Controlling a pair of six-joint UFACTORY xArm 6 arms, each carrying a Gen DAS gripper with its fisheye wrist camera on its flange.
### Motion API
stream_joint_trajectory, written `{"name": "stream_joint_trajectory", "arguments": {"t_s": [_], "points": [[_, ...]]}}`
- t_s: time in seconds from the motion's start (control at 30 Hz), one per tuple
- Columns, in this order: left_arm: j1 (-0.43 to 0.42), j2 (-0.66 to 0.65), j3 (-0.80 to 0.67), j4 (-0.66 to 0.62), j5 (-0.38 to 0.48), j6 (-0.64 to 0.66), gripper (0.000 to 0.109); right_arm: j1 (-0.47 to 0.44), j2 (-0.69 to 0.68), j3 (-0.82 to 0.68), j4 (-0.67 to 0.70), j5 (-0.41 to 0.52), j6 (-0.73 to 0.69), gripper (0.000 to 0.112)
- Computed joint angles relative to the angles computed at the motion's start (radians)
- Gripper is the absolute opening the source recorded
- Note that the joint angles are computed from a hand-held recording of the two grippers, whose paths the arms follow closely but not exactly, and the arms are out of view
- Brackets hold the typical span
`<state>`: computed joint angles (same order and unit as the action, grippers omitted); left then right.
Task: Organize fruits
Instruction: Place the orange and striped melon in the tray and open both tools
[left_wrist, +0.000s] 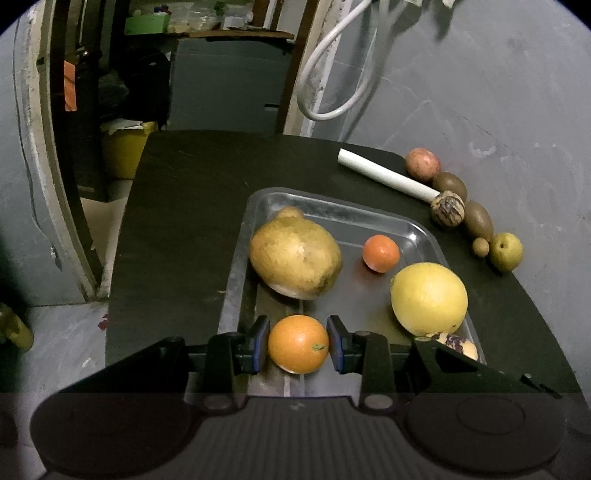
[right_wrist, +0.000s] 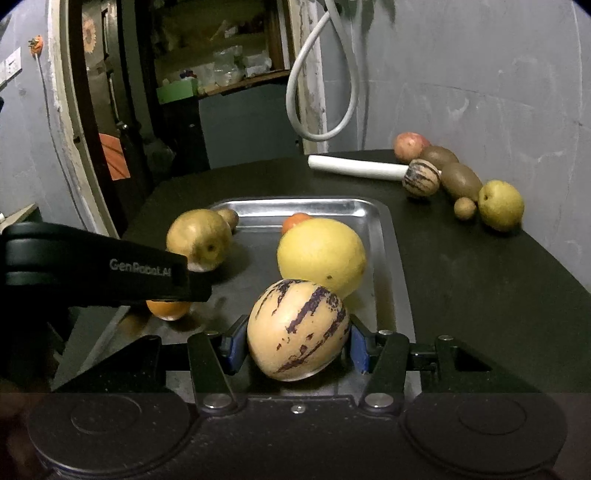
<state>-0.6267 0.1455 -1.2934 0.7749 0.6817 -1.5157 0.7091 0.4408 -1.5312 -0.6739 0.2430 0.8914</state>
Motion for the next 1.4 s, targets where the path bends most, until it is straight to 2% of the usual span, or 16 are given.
{"name": "stream_joint_trajectory", "arguments": {"t_s": [0.17,0.23,0.3,0.37,0.43,0.6,0.7,0.8,1.0,1.17,1.27,1.4], "points": [[0.003,0.004,0.002,0.005,-0.016,0.003,0.037,0.001,0.003,-0.003,-0.004,0.003,-0.011,0.056],[0.006,0.001,0.004,-0.003,-0.022,0.005,0.037,0.001,-0.002,0.003,0.008,0.001,-0.022,0.062],[0.012,-0.008,0.017,-0.012,-0.042,0.006,0.049,-0.001,-0.019,0.019,-0.011,-0.006,-0.001,0.076],[0.013,-0.023,0.034,-0.013,-0.061,0.010,0.058,-0.002,-0.043,0.039,-0.024,-0.012,0.007,0.078],[0.008,-0.036,0.039,-0.031,-0.056,0.033,0.062,-0.001,-0.071,0.061,-0.044,-0.007,0.027,0.081],[-0.026,-0.099,0.055,-0.013,-0.003,0.001,0.088,-0.001,-0.178,0.133,-0.146,0.014,0.127,0.094],[-0.042,-0.130,0.062,-0.024,0.015,0.004,0.098,-0.004,-0.240,0.175,-0.199,0.031,0.181,0.102],[-0.057,-0.146,0.062,-0.046,0.027,0.041,0.101,-0.010,-0.296,0.214,-0.240,0.066,0.210,0.102],[-0.086,-0.132,0.047,-0.137,-0.007,0.194,0.102,-0.048,-0.390,0.306,-0.102,0.163,0.141,0.102],[-0.085,-0.064,-0.023,-0.213,-0.043,0.286,0.102,-0.090,-0.428,0.337,-0.130,0.238,0.226,0.102],[-0.075,0.004,-0.103,-0.243,-0.049,0.330,0.102,-0.117,-0.428,0.343,-0.156,0.237,0.277,0.102],[-0.056,0.113,-0.241,-0.239,-0.037,0.435,0.102,-0.167,-0.387,0.304,-0.080,0.176,0.264,0.102]]}}
